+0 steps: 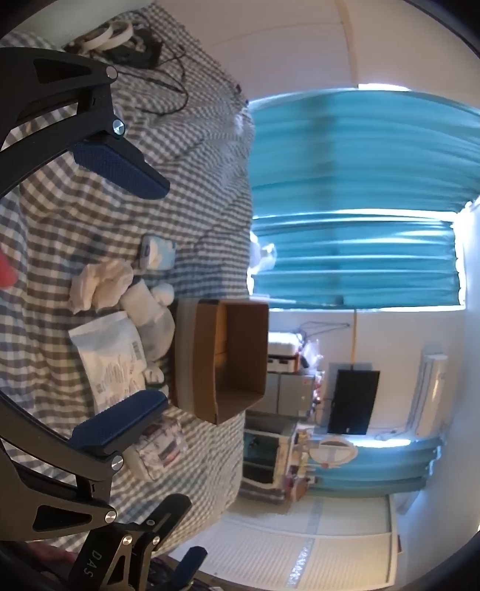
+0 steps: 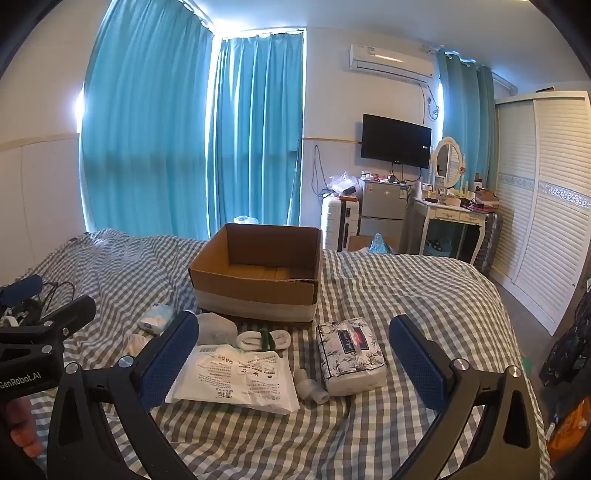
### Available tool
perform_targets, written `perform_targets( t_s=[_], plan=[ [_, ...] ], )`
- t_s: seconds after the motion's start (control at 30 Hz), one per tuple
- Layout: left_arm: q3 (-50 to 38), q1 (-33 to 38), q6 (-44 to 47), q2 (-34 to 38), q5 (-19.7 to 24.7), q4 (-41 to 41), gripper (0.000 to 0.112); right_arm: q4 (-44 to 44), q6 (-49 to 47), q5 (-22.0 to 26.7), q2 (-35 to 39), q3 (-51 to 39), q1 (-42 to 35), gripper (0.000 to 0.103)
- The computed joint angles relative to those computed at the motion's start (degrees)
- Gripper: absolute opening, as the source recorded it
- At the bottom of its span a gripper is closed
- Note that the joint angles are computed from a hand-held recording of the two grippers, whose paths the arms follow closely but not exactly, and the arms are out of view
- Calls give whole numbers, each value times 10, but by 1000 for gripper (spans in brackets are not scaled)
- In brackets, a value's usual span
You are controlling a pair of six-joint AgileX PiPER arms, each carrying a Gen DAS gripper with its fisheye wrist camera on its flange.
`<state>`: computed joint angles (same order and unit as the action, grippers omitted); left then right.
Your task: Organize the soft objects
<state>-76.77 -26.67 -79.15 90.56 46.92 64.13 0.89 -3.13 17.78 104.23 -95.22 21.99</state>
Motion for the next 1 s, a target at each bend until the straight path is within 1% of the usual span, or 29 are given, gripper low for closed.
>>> perform_targets(
  t_s=[0.2, 0.23, 0.3, 0.5, 0.53, 0.57, 1.0],
  plan=[
    [-4, -4, 4, 3, 6, 0, 103, 1, 0, -3, 0, 1, 1, 103],
    [-4, 2, 8, 1, -1, -9, 103, -1, 2, -2, 0, 1, 1, 103],
    [-4, 1, 8, 1, -1, -9, 103, -1, 1, -2, 1, 1, 1, 103],
    [-5, 2, 1, 5, 0, -2, 103, -3, 3, -1, 0, 1, 1, 103],
    [-7, -5, -11, 14, 3, 5, 103, -3, 3, -1, 0, 1, 1, 103],
    [-4, 1, 1, 7, -3, -2, 103, -3, 3, -1, 0, 1, 1, 103],
    [-5, 2, 2, 6, -2, -1, 103, -2, 1, 0, 2, -1, 1, 103]
  ],
)
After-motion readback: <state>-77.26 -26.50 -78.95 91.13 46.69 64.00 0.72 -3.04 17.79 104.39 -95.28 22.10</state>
